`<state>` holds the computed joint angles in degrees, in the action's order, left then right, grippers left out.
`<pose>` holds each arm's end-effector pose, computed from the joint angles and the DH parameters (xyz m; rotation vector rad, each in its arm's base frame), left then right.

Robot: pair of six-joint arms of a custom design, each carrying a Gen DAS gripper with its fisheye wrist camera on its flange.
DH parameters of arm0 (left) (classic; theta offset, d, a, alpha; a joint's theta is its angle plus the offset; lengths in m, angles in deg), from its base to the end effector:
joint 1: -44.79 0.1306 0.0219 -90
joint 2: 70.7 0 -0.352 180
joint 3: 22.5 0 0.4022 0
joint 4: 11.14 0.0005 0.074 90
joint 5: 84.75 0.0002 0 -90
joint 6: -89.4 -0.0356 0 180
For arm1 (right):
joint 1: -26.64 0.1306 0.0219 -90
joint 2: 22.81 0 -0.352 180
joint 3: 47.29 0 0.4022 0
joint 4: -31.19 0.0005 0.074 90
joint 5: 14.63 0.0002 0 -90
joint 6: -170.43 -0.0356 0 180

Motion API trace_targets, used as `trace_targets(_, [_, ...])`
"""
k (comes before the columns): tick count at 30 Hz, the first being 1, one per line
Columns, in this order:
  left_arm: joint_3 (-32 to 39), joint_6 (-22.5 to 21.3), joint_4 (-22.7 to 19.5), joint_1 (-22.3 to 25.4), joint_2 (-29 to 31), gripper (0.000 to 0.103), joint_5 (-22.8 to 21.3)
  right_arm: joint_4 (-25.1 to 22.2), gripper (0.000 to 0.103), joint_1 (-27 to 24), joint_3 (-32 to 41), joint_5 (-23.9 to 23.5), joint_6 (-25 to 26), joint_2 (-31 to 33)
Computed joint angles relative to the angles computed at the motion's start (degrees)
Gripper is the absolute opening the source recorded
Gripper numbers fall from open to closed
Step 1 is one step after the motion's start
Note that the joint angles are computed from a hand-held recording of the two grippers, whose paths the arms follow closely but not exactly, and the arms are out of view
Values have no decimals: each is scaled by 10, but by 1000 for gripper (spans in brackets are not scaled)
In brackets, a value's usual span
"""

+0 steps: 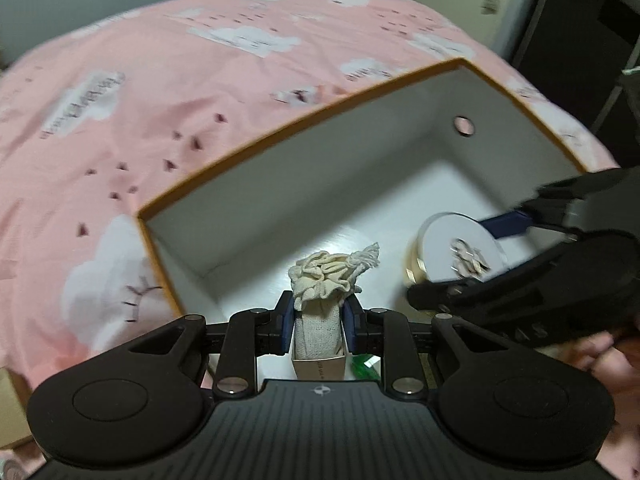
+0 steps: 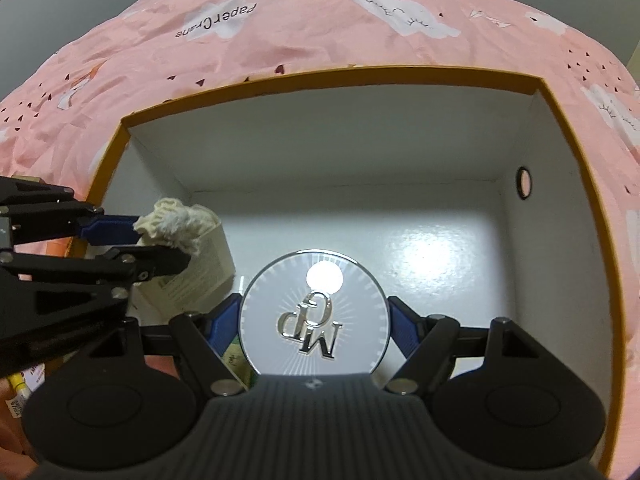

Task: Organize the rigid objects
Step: 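Lower the pouch box into the box and open the left tool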

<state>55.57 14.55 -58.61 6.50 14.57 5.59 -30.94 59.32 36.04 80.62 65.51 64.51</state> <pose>0.3568 -0.2826 0.3415 0.5174 2.5154 -0.3745 0.3815 0.2402 0.3541 -0.3940 2.6930 0.1181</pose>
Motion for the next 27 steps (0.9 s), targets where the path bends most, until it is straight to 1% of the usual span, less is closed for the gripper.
trace_targets(2, [7,-23,-11,5,5,27,32,-2,75,-2,-1,0,-1,0])
trace_targets(4, [17,-40,-25,5,16,27,37,-2,75,-2,-1,-1,-2,1])
trace_targets(5, [21,-41,-30,7,21,27,37,-4,75,-1,0,2,-3,3])
trace_targets(8, [22,-46,-29,15,24,29,47,-4,75,-1,1,3,-8,5])
trace_targets(9, [22,-47,-29,16,24,31,43,-2,75,-2,1,0,-7,4])
trace_targets(11, [23,-55,-28,15,23,33,17,-3,75,-3,0,-3,-5,4])
trace_targets(14, [18,-77,-15,0,18,34,-59,-4,75,-3,1,1,-3,4])
trace_targets(15, [16,-86,-9,-4,17,34,-77,-3,75,-3,1,0,-4,4])
trace_targets(17, [14,-105,-3,-7,16,34,-89,-3,75,-2,2,0,-5,5])
trace_targets(19, [17,-109,-1,-11,22,30,-107,-4,75,-1,3,0,-5,6])
trace_targets(22, [19,-121,2,-21,34,29,-158,-5,75,0,4,-2,-4,6])
trace_targets(24, [16,-118,8,-19,36,29,-165,-5,75,2,6,-2,-2,6])
trace_targets(26, [7,-101,18,-12,28,29,-148,-5,75,2,7,-2,1,6])
trace_targets(27, [1,-85,26,-6,19,29,-132,-5,75,2,8,-2,1,6])
